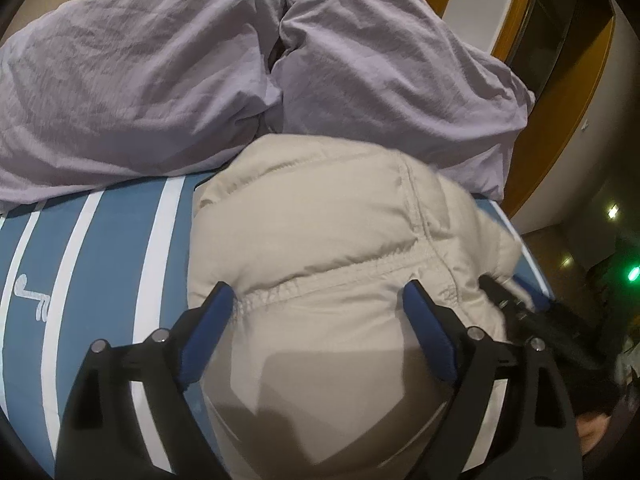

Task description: Fold large clothes

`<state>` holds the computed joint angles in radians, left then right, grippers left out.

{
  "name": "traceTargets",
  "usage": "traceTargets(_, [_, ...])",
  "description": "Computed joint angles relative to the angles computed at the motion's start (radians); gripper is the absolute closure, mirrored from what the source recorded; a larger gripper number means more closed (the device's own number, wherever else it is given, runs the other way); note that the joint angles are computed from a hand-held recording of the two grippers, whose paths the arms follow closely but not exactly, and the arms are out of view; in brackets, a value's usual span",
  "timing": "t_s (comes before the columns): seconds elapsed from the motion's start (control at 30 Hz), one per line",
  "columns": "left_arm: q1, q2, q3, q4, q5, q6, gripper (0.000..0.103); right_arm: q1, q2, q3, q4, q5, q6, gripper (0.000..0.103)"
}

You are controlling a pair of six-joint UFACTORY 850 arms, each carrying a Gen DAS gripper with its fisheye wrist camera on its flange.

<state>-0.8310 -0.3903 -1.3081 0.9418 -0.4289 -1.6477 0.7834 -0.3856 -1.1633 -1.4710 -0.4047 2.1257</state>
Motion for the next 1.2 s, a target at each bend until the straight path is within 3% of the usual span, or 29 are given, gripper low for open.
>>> traceTargets(0.2, [0.015,-0.001,-0.035,0.068,-0.025,-0.045,0.016,0.001,-0.013,0.017,-0.082,0.001,0.104,0.037])
traceTargets(0.47, [0.026,-0.082,-0.129,0.0,-0.092,0.063,0.016,-0.006,-0.018,0.015,-0.079,0.019,0.11,0.037])
traceTargets(0.7, [-0.003,-0.145,-0.163,0.058,-0.181,0.075,0.009,-0.014,-0.009,-0.042,0.208,0.005,-0.197,0.031])
traceTargets(1.07, [0.001,-0.163,-0.155,0.094,-0.172,0.029,0.006,-0.039,-0.062,-0.169,0.191,-0.043,-0.277,0.03])
traceTargets(1.2, [0.001,-0.159,-0.144,0.121,-0.16,-0.004,0.005,-0.056,-0.099,-0.18,0.232,-0.018,-0.299,0.03])
